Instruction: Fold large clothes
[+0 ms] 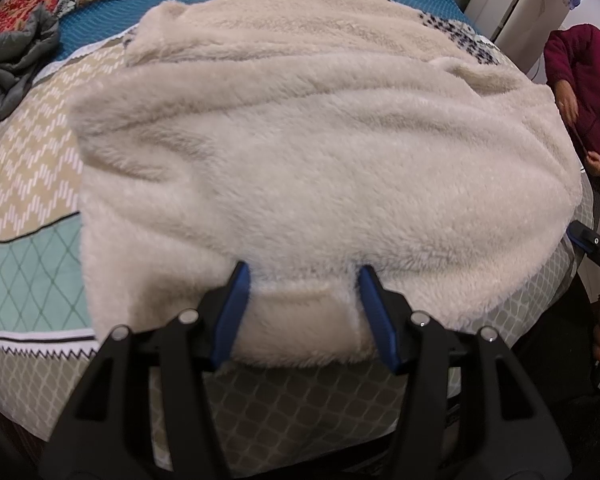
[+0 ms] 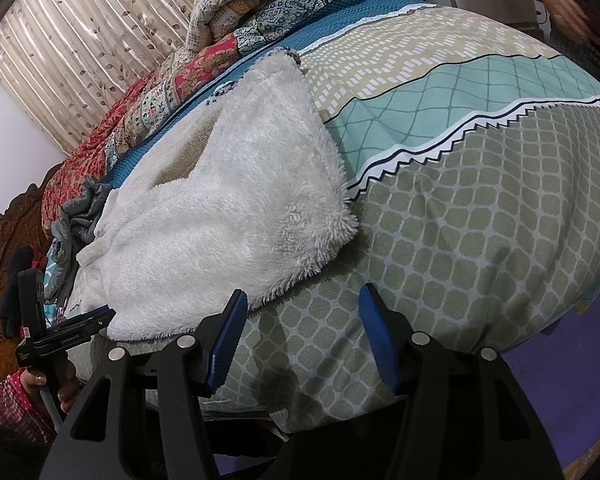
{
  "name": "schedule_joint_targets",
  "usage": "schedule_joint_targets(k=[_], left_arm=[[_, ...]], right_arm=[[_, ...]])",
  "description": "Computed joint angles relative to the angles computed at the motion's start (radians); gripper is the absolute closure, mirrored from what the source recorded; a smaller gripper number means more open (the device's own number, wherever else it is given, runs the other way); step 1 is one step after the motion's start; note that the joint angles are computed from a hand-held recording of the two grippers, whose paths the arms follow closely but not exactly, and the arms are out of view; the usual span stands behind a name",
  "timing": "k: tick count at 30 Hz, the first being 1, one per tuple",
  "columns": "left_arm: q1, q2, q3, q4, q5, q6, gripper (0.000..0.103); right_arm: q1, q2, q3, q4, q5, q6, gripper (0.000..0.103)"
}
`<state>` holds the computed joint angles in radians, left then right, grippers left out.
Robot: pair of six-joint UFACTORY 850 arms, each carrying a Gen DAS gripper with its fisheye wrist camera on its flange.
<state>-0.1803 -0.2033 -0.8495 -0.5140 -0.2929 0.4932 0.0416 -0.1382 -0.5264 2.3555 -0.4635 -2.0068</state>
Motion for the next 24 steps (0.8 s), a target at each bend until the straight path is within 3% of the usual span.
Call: schedule_joint_targets(k=[4, 7, 9, 11, 13, 17, 19, 21, 24], left_arm=[[0.003, 0.01, -0.03, 0.052, -0.052, -0.066, 0.048], [0.043, 0.063, -0.033, -0.145, -0.083, 0.105, 0.048], [0.081, 0.088, -0.057, -0.275, -0.121, 0.239, 0.048], [0.104, 0.077, -0.116, -0.301, -0.118, 0.298, 0.036], [0.125, 0.035, -0.194, -0.355, -0.124, 0.377, 0.036], [0.128, -0.192, -0.494, -0.294, -0.173, 0.35, 0.022], [0.101, -0.35, -0.689, -0.096, -0.17, 0.171, 0.021], [0.096, -0.49, -0.876, 0.041, -0.245, 0.028, 0.021], [0.075, -0.705, -1.17, 0.242, -0.356, -0.169, 0.021]], right_arm=[[-0.027, 0.035, 0.031, 0.046, -0.059, -0.027, 0.054], [-0.079, 0.114, 0.03, 0.035, -0.077, -0.064, 0.054], [-0.101, 0.117, -0.018, -0.05, -0.046, -0.026, 0.054], [-0.12, 0.084, -0.12, -0.219, -0.001, 0.079, 0.054], [-0.113, 0.03, -0.236, -0.41, 0.034, 0.213, 0.054], [-0.06, -0.193, -0.59, -0.829, 0.051, 0.519, 0.053], [-0.049, -0.33, -0.778, -1.038, -0.001, 0.678, 0.051], [-0.013, -0.485, -0.987, -1.247, -0.001, 0.886, 0.051], [0.018, -0.702, -1.3, -1.561, -0.085, 1.196, 0.051]])
